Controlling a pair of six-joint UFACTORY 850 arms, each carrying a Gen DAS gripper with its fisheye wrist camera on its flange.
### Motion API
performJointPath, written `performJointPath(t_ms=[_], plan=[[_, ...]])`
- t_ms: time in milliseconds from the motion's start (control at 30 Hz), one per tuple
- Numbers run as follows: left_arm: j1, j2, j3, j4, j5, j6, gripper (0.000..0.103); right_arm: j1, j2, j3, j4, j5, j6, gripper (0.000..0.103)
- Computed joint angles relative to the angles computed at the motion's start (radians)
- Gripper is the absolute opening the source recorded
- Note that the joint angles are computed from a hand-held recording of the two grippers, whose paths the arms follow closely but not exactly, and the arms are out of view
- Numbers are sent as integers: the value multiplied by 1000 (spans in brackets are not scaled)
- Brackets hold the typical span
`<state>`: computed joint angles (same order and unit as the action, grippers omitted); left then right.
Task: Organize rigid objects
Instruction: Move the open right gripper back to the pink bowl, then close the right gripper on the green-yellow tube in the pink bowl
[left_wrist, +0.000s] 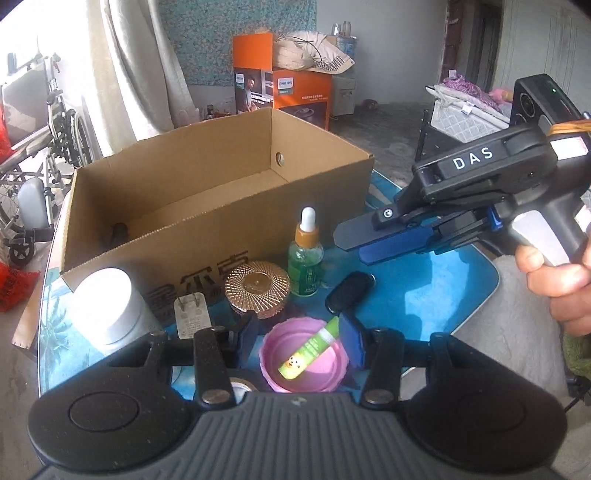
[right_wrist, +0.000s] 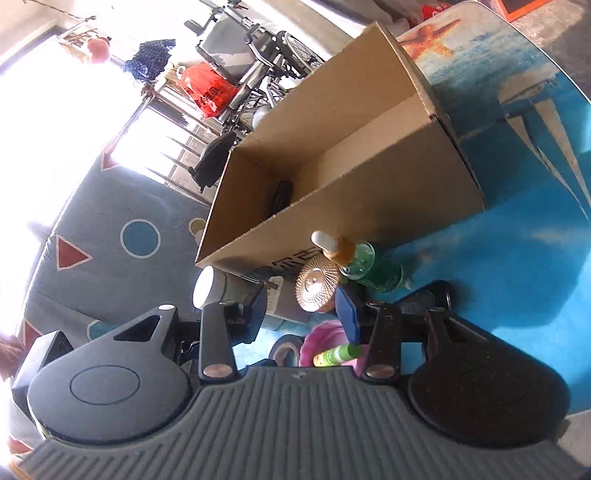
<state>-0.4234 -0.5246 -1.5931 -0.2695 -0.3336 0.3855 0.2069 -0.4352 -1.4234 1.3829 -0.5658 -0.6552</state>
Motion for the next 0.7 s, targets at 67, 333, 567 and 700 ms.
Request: performJointPath(t_ms=[67,333,567,700], plan=[[-21,-27,-9,158,-6,-108,50,12,5,52,28,24,18,40],[-34,-94,-55,239,-50,-180,44,51,-27,81,103,61,-28,38],[-31,-117,-73,230,-60,-165,34,75,-72,23,41,92,0,30],[-33,-124,-80,218,-52,-140,31,75,-81,15,65,88,-26,23]])
